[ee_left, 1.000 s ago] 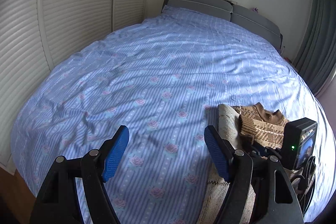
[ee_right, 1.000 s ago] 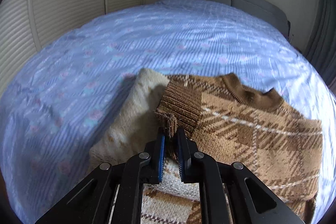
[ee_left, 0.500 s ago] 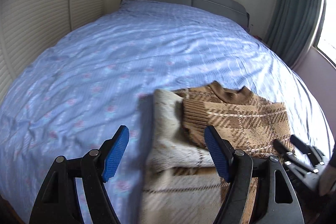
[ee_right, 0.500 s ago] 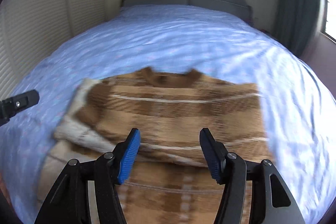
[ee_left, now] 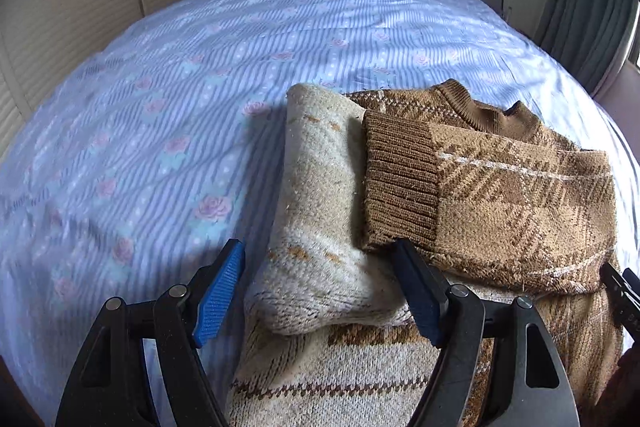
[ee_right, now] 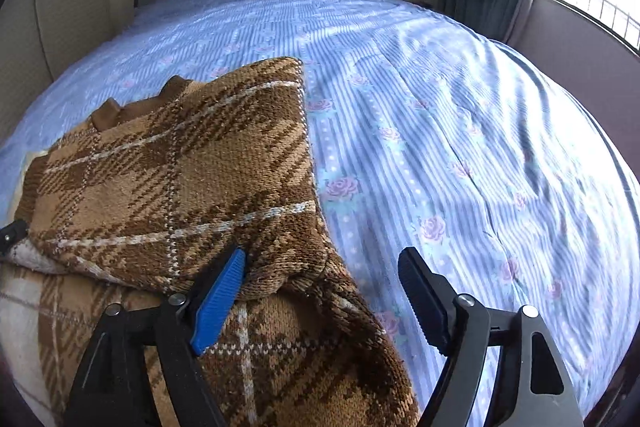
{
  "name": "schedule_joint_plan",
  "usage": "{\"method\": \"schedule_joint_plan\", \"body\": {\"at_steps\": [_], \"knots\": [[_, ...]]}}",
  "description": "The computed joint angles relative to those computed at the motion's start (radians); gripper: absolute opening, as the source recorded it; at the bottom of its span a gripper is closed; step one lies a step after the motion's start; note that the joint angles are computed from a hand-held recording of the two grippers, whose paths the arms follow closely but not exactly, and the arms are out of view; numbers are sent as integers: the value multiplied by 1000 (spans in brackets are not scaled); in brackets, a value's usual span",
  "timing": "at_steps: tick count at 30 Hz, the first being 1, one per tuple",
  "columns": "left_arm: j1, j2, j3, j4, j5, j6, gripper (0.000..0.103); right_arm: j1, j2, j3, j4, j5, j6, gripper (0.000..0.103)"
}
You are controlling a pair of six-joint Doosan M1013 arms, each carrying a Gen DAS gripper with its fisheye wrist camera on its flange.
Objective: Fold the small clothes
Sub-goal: 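Fold the brown sleeve across the body with the right tool and release, then move both tools to the ribbed hem of the sweater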
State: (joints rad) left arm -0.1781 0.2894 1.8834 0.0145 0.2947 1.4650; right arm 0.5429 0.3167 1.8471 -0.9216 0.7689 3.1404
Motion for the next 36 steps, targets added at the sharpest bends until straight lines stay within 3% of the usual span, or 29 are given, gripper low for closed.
{"method": "schedule_joint_plan", "body": {"at_steps": [3, 6, 9, 20, 24, 27, 36], "knots": [[-11, -20, 26, 113, -42, -82, 75, -1, -7, 0, 9, -5, -8, 80], [-7, -59, 58, 3, -75, 42, 75, 21, -38, 11, -23, 18, 7, 80], [-7, -118, 108, -29, -98, 98, 75, 61, -80, 38, -75, 47, 50, 80], [38, -342, 337, -364, -133, 448, 75, 245, -209, 171, -109, 143, 185, 80], [59, -391, 413, -663, -186, 756, 75, 292, -218, 207, -126, 163, 238, 80], [74, -406, 443, -747, -177, 843, 75, 319, -217, 225, -128, 176, 268, 80], [93, -428, 497, -765, -156, 849, 75, 352, -212, 260, -126, 162, 350, 80]]}}
